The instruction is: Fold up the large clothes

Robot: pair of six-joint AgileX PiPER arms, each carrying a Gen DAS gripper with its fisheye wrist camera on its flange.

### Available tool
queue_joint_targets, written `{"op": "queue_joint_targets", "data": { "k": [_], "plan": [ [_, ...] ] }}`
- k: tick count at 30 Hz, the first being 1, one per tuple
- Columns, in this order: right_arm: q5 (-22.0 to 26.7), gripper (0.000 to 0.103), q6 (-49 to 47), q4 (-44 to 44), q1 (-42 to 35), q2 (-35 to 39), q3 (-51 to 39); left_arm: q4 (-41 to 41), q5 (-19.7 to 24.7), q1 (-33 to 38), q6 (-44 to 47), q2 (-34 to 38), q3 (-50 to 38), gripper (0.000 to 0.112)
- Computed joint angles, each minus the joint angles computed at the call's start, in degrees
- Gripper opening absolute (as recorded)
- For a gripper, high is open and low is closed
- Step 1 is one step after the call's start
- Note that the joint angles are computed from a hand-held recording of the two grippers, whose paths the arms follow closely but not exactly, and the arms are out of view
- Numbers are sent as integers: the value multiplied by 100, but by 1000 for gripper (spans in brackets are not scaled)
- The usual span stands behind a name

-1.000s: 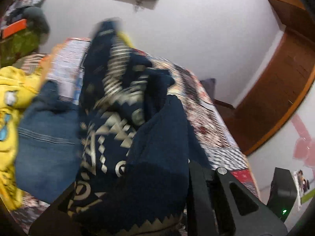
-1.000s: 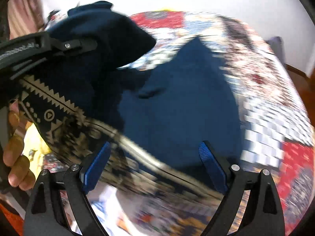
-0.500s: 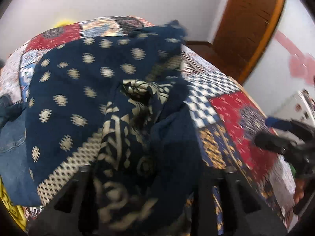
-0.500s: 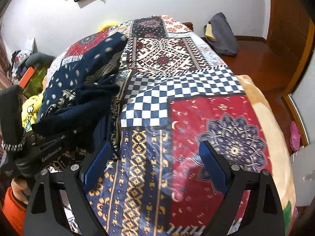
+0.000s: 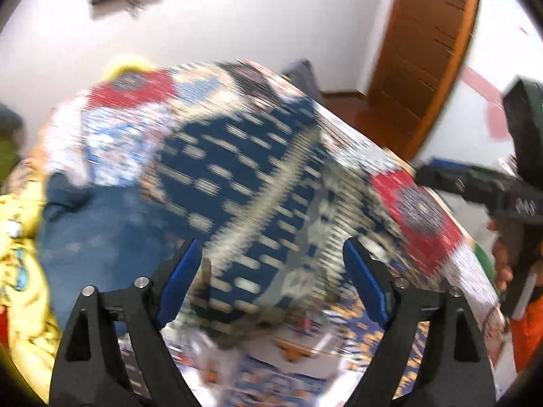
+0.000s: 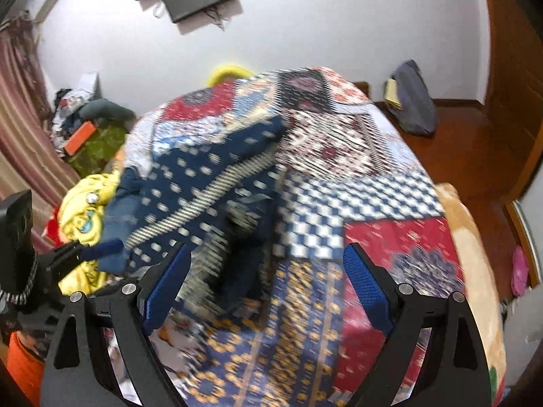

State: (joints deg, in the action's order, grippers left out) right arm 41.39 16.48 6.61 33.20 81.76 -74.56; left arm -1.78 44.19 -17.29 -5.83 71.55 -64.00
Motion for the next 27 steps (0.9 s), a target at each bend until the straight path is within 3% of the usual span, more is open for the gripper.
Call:
{"op": "queue_joint_targets", "data": {
  "k": [3,7,10,16,19,21,23,27],
  "plan": [
    [-84,90,10,-36,192,461,-395,380,-108,285,-336,242,-161,90],
    [-107,90,-293,156,278,1201,-914,-8,-284,850,-9,1050,-694,90],
    [43,90,-414,204,237,1708,-1284,797,-619,846,-867,1829,-1086,92],
    [157,90,-876,625,-80,2205,-1323,841,-951,1191,-1227,2823,-1614,94],
    [38,90,-1646,1537,-426,2007,-801,227,-1029,1388,-592,2817,-1522,95],
    [50,90,-1868,1806,-559,1847,-544,574,-1015,1332,-704,2670,-1418,95],
    [-36,90,-1818,1739,-584,1591,-235,724,-937,1309,-696,2477,-1314,95],
    [15,90,-1490,1357,-608,1178,108,121,-545,1427,46,1930,-1059,94]
  ]
}}
